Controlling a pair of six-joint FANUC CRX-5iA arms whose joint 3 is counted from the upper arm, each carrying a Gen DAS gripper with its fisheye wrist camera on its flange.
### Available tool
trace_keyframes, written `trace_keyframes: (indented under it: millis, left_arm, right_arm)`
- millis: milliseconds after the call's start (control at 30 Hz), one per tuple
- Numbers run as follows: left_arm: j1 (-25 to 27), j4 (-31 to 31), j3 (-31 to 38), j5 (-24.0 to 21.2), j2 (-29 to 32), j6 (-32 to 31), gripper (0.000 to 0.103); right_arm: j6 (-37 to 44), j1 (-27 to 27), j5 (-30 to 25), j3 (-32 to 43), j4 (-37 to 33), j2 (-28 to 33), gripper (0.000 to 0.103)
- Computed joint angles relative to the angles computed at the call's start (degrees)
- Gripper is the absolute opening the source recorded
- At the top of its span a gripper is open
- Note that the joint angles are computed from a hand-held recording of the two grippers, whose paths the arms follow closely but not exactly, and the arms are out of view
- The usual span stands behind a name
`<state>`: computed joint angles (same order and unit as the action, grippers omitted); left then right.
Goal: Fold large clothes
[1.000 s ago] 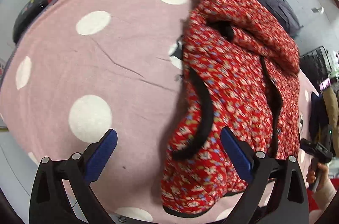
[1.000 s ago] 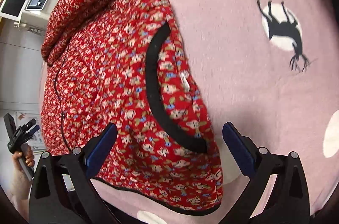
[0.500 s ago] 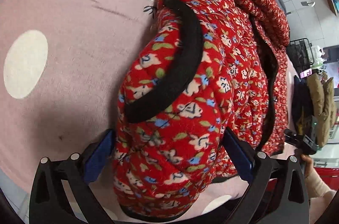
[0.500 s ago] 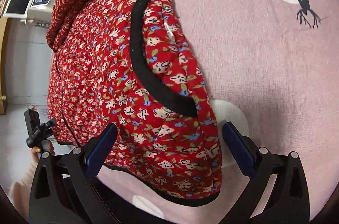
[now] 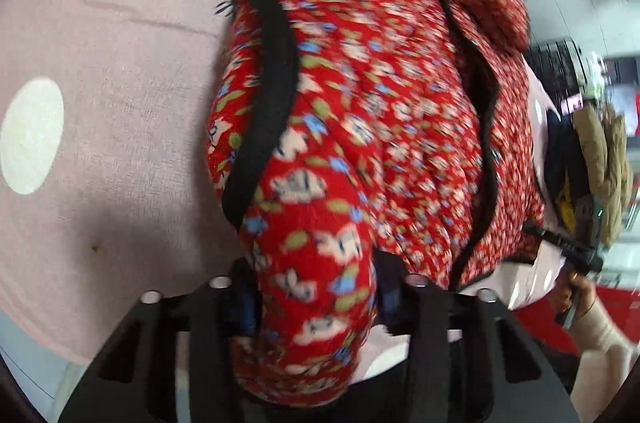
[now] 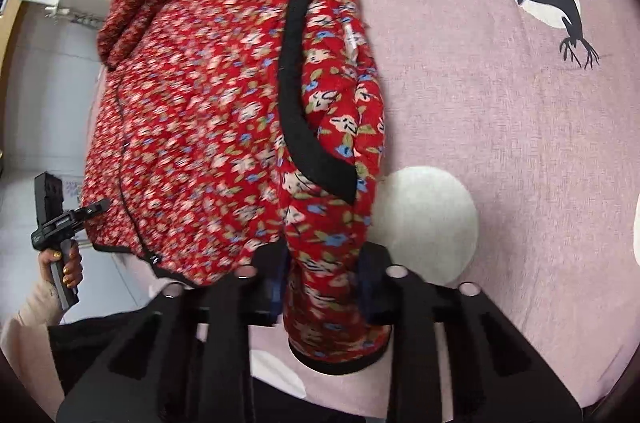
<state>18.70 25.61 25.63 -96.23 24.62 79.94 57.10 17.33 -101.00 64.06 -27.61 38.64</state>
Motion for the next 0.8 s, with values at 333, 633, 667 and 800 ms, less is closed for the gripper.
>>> trace_keyframes:
  millis: [333, 633, 667, 800]
  left_arm:
    - [0.86, 2.18, 1.27, -1.82, -1.05, -4.63, 0.027]
    - [0.15, 2.61, 9.78, -3.70, 3.49, -0.41, 0.028]
    - [0.27, 3.21, 12.20, -3.75, 4.56, 0.11, 0.028]
    - [0.14, 4.59, 24.38, -6.30, 10.62, 1.76, 0.028]
  right_arm:
    - [0.64, -0.12, -0.79, 1.41, -3.20, -2.87, 0.016]
    - [-4.05, -1.72, -2.74, 10.62, -5.34, 2.35, 0.016]
    - [-5.04, -2.62, -2.11, 11.32, -6.86, 2.58, 0.016]
    - [-11.18, -6.27, 0.50, 21.07, -14.51, 7.63, 0.016]
